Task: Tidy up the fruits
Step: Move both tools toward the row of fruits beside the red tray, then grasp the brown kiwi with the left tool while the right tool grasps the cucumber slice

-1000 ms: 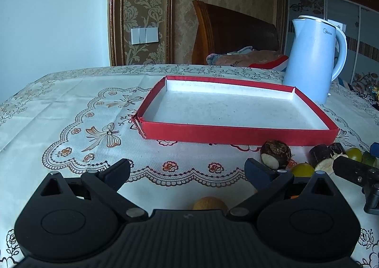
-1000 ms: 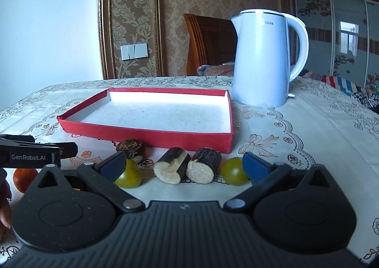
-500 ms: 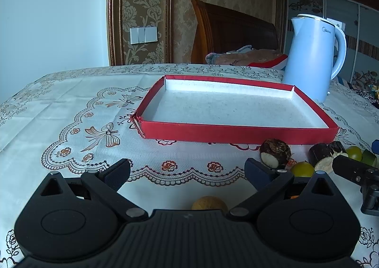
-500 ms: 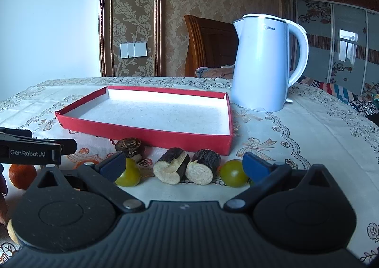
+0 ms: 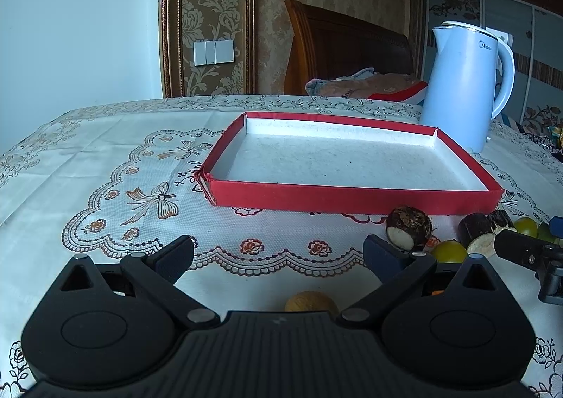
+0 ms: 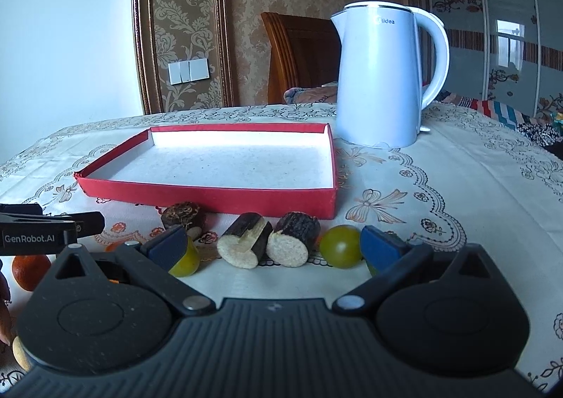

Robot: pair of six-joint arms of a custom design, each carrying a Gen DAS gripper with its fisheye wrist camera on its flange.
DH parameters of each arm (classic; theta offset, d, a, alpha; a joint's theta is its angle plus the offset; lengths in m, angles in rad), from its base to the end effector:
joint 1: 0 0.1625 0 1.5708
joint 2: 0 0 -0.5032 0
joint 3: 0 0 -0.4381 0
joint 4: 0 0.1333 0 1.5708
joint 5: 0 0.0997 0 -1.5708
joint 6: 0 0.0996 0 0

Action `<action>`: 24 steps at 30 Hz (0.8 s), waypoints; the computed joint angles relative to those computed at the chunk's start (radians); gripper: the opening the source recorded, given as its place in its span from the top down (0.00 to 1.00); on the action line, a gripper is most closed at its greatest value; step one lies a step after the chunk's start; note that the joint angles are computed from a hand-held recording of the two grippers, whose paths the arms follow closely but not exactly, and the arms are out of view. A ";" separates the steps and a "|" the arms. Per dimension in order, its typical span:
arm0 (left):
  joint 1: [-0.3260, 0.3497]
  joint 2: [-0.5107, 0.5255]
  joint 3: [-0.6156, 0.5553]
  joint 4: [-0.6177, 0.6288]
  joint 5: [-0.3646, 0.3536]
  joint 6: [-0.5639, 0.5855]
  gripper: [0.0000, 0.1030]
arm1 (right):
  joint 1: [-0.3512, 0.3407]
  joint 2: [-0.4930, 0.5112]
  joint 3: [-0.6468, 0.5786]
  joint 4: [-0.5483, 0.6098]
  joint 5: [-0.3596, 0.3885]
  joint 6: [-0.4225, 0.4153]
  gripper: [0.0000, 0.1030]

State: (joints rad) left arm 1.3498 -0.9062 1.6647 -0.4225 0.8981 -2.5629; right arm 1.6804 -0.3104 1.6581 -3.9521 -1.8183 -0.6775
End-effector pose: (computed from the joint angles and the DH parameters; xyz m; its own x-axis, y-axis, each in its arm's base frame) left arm 0.0440 -0.6956 0.1375 -0.7073 -0.1610 -0.6883 0.5484 0.4895 -0.6780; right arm 0.1859 -0.6939 -0.0748 -0.7337 -0.2385 0.6362 -0.6621 0.4610 -0.5908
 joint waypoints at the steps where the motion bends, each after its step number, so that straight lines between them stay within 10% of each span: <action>1: 0.000 -0.001 0.000 0.000 0.001 -0.001 0.00 | 0.000 0.000 0.000 0.000 -0.003 0.003 0.00; 15: -0.018 -0.123 0.149 0.045 0.018 -0.151 0.00 | -0.007 -0.013 0.003 0.030 -0.001 0.059 0.00; 24: -0.094 -0.107 0.287 -0.103 -0.027 0.074 0.00 | -0.044 -0.048 0.087 -0.130 0.067 0.050 0.00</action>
State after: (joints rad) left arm 1.2562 -1.0127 1.9521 -0.5256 0.8714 -2.4894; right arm 1.6368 -0.3587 1.7450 -4.0819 -1.7509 -0.6270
